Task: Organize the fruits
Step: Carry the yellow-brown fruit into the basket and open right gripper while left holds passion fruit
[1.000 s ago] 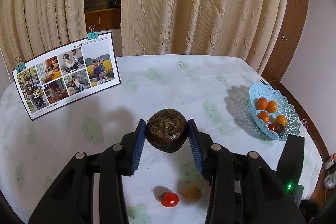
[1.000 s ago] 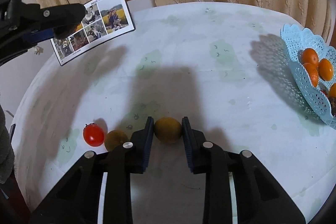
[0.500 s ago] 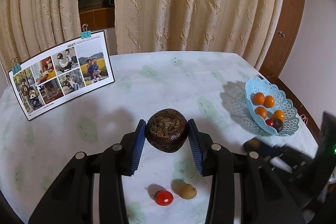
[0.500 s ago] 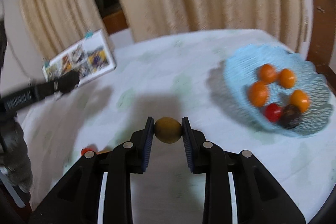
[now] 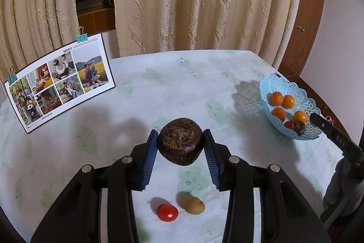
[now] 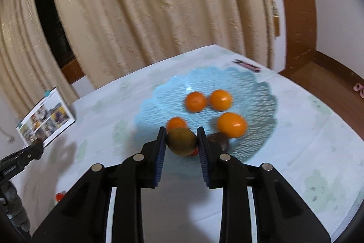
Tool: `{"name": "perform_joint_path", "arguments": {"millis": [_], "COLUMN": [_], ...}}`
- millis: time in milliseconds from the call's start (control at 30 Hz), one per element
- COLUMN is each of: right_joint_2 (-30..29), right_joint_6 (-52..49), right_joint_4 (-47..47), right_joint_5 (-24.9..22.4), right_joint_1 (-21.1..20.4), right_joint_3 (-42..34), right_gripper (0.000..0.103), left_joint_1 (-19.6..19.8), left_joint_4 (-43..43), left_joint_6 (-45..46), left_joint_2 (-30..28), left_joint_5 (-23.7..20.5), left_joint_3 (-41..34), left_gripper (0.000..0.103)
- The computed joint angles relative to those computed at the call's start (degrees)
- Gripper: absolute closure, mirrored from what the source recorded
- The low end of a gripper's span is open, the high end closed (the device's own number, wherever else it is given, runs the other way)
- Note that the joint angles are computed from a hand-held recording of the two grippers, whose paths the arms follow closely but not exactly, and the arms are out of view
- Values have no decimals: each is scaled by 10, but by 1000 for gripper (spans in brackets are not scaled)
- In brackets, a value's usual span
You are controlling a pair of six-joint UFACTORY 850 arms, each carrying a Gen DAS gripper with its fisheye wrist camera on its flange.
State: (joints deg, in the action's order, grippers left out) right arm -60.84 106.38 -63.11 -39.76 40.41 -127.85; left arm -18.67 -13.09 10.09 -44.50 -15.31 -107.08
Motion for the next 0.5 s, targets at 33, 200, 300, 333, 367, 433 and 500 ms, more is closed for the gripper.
{"name": "perform_joint_path", "arguments": {"millis": [33, 200, 300, 333, 367, 433, 500], "right_joint_2": [3, 24, 51, 56, 61, 67, 70], "right_joint_6": [6, 65, 160, 181, 197, 225, 244], "right_joint_4": [-1, -31, -96, -111, -122, -137, -147], "right_joint_5": [-2, -1, 8, 4, -2, -29, -63], "right_joint_1": [-2, -10, -13, -12, -12, -8, -4], "right_joint_3": [6, 53, 108, 118, 127, 141, 151], "right_gripper": [75, 75, 57, 55, 55, 55, 55], "left_joint_1": [-1, -7, -12, -14, -16, -21, -27], "left_joint_4": [-1, 6, 15, 17, 18, 26, 25], "left_joint_6": [1, -3, -9, -9, -8, -14, -10], "left_joint_2": [-1, -6, -11, -14, -17, -21, -28], "left_joint_5": [0, -5, -10, -12, -15, -18, -23], "left_joint_3": [-1, -11, -19, -23, -28, -35, -47], "left_gripper": [62, 62, 62, 62, 62, 62, 62]}}
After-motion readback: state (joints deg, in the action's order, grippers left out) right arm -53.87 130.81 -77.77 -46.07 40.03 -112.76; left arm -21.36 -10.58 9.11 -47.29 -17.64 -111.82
